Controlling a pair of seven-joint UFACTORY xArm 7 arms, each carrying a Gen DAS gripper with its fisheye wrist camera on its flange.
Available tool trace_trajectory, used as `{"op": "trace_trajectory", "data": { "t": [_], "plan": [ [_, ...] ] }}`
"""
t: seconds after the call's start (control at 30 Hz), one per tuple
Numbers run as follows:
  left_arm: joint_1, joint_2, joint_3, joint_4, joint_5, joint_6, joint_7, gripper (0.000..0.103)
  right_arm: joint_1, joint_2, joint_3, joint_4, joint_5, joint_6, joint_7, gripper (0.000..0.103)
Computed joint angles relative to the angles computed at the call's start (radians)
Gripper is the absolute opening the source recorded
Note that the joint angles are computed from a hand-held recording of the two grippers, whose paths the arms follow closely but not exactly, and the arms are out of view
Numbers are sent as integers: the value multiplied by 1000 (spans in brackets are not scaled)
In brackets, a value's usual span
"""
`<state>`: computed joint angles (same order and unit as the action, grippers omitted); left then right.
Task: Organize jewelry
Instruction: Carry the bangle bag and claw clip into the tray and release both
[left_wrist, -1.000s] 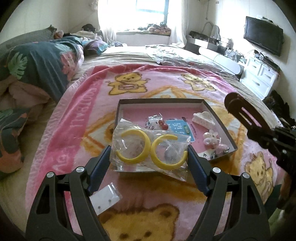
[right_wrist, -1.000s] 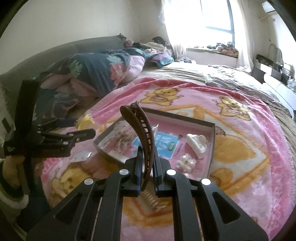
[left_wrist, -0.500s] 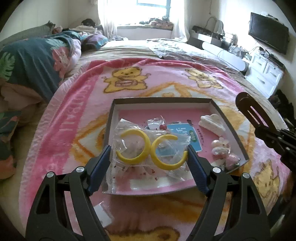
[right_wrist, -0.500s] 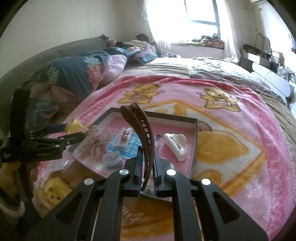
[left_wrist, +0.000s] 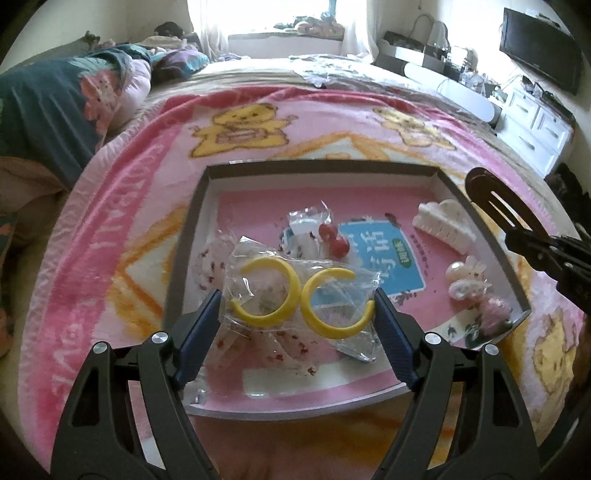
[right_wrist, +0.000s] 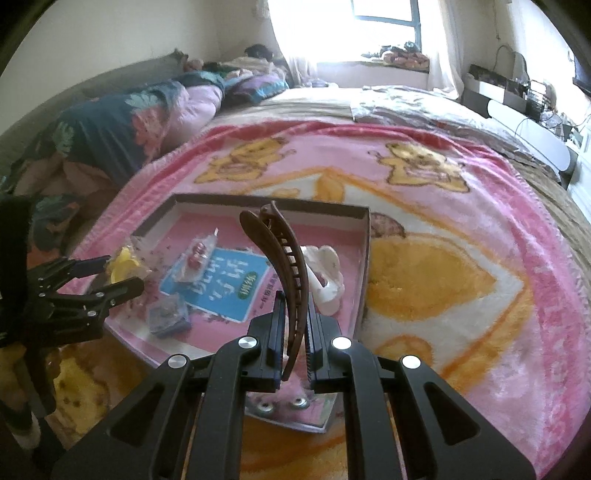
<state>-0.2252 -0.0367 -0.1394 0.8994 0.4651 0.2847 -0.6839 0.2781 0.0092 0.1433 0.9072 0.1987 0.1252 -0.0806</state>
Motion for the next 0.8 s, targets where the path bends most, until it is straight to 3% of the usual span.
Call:
{"op": "trace_trajectory", "data": {
  "t": [0.27, 0.53, 0.77, 0.8],
  "plan": [
    [-7, 17, 8, 4, 0, 9, 9, 74, -3, 68, -4, 50, -97, 24, 89, 9],
    [-6, 9, 6, 5, 4, 10, 1, 77, -17, 63, 18, 43, -22, 22, 43, 9],
    [-4, -3, 2, 2, 9, 14, 1, 82, -15, 29, 34, 9, 79, -1, -24, 17],
    [-3, -9, 1, 0, 11, 13, -1, 83, -12, 15, 35, -3, 104, -9, -40, 22]
  ]
}}
